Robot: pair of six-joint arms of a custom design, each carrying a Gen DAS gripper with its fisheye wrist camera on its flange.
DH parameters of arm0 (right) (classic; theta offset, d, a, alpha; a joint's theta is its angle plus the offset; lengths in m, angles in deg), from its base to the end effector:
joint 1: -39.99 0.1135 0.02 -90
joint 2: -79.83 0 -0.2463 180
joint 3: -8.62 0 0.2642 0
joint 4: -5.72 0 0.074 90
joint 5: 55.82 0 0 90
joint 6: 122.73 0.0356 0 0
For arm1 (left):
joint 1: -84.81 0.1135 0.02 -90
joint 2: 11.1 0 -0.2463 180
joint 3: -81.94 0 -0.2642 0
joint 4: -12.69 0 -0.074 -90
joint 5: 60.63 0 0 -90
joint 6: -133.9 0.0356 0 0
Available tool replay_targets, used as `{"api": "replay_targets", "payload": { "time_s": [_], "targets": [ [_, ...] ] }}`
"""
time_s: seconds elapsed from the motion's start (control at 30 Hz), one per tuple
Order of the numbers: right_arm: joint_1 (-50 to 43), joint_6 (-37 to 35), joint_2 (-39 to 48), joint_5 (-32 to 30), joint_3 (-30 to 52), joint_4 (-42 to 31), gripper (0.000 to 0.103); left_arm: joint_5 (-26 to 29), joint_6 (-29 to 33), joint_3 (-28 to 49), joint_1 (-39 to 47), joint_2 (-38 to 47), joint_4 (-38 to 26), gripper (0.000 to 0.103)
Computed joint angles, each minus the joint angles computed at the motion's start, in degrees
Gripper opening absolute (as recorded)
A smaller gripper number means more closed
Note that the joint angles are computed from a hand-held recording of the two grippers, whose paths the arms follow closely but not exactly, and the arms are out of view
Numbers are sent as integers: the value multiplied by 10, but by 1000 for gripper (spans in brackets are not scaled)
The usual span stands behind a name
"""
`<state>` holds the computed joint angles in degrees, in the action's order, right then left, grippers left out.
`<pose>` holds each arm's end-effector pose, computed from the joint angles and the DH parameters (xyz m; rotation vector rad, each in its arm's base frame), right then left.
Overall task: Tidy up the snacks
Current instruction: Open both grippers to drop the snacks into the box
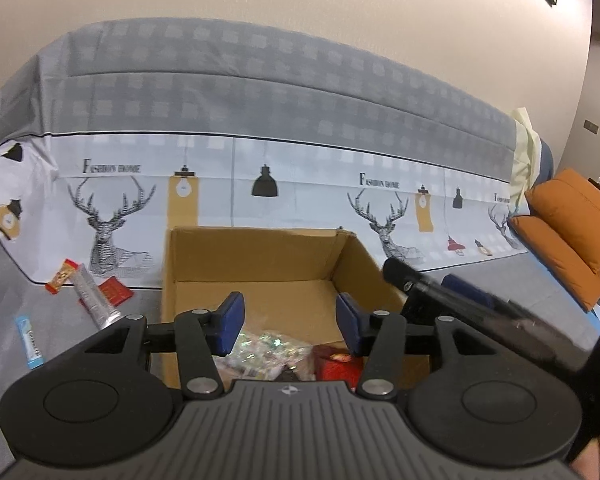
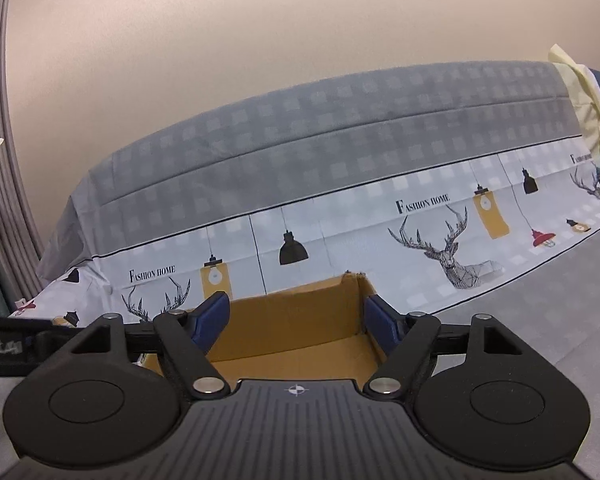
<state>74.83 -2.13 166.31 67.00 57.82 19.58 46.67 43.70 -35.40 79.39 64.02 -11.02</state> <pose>0.2658 0.1615 0.1580 0.2940 1.8938 0.2016 0.2996 -0.0391 0.2308 0.2686 2.1791 -0.3871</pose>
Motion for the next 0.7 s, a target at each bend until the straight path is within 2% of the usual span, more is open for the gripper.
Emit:
{"api": "replay_targets", "payload": {
  "time_s": [0.07, 0.2, 0.33, 0.37, 0.43, 0.5, 0.57, 0.63, 0.7],
  "targets": [
    [4, -9, 4, 4, 3, 2, 77, 16, 13, -27, 25, -22, 9, 50],
    [17, -27, 10, 18, 6, 4, 77, 63, 55, -72, 92, -55, 16, 29],
    [29, -37, 6, 38, 5, 0, 77, 130, 102, -94, 180, -50, 21, 27],
    [34, -36, 2, 45, 2, 0, 77, 149, 117, -107, 205, -45, 42, 27],
    [43, -32, -6, 59, -2, -1, 76, 160, 161, -147, 242, -31, 126, 27],
    [54, -24, -16, 76, -9, -4, 76, 141, 219, -166, 266, 12, 191, 14],
    [72, -22, -24, 112, -19, 1, 69, 145, 231, -156, 294, 64, 219, 13],
    [85, -17, -34, 132, -28, 2, 55, 159, 205, -138, 314, 93, 217, 11],
    [95, -14, -44, 145, -39, 7, 44, 196, 190, -144, 328, 109, 254, 11]
  ]
}}
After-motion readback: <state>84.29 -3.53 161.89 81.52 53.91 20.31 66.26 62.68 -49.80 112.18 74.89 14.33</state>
